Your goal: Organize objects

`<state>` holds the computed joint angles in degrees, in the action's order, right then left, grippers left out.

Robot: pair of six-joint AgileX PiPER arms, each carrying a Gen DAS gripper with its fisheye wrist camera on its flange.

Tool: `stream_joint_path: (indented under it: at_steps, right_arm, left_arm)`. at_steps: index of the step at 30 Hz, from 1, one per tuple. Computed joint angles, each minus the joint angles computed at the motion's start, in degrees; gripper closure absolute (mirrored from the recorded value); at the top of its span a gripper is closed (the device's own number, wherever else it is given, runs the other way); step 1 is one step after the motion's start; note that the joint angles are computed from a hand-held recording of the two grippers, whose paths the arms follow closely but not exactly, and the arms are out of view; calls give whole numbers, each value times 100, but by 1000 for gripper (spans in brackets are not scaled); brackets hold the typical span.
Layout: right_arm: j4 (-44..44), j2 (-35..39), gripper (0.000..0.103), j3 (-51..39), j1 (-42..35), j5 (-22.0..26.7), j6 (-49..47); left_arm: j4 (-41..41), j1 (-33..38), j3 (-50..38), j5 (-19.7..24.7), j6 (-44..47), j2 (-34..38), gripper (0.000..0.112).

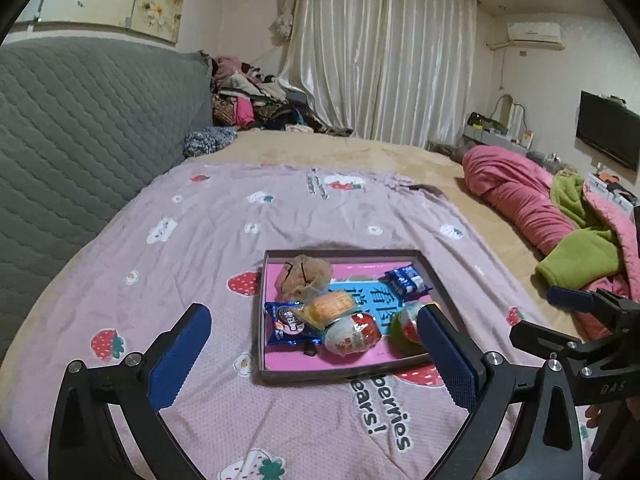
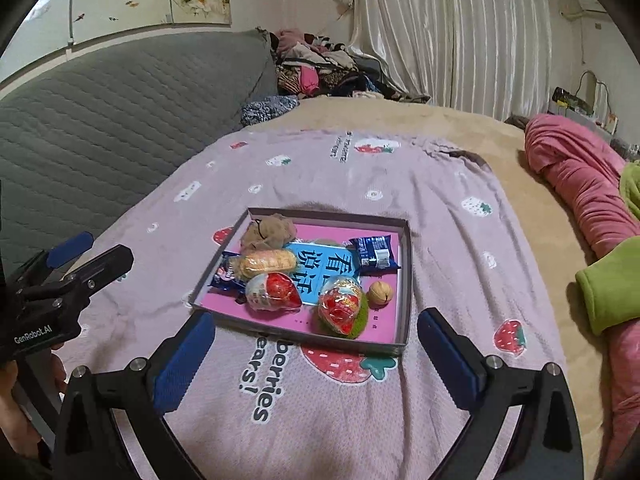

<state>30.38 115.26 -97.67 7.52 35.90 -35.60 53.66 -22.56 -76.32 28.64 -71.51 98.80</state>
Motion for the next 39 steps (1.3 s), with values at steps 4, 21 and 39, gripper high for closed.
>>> stream_joint_path:
  at_steps: [4,21,39]
  right_arm:
    - [124,-374,1,351,-8,-90,-147]
    - [1079,-1929,1,2315,-192,-524,-1179]
    - [3712,-2966,1,4775,-908,-854,-4078]
  left_arm:
    - [93,-225,72,304,-56,-254,10]
    - [775,-1438,973,1462,-1151,-1226,10]
    - [1720,-2882,2701,2026,-3612,-1615,10]
